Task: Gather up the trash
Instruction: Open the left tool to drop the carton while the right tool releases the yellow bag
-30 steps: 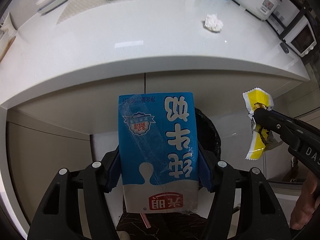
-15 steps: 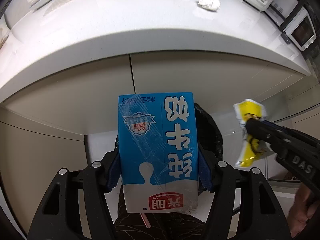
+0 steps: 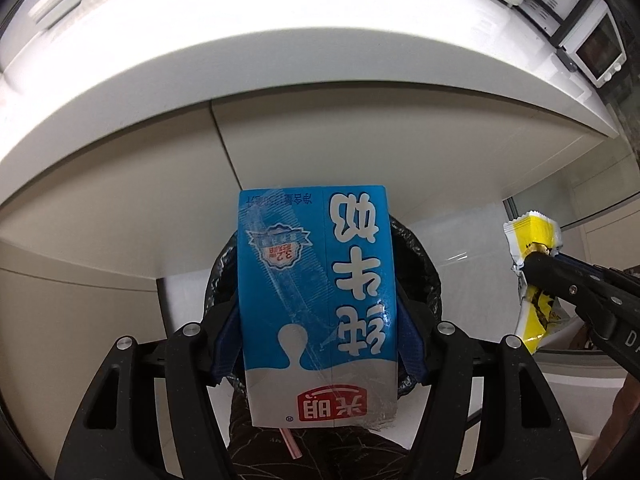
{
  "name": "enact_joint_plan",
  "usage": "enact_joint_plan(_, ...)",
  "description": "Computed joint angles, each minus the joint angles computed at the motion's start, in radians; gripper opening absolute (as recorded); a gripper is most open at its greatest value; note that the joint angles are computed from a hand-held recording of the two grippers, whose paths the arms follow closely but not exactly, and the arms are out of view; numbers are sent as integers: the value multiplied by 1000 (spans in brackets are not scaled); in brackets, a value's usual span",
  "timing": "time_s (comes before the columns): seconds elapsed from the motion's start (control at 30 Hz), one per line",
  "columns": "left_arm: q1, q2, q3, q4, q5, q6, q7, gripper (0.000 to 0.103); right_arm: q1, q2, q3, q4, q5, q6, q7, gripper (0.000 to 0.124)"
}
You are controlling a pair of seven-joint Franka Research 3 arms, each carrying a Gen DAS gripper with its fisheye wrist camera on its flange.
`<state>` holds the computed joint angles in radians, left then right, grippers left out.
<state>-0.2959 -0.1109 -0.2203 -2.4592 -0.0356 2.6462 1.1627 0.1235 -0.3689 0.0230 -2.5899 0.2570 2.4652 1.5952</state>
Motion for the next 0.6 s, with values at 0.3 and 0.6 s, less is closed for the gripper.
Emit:
enact_joint_plan(0.3,4,-84,27,-66,-19,20,50,96,8,28,5,31,-1,11,12,20)
enact_joint_plan(0.6,27,-147,67,-98,-29,-9,57,97,24,67,13,69,-14,10,-8,20)
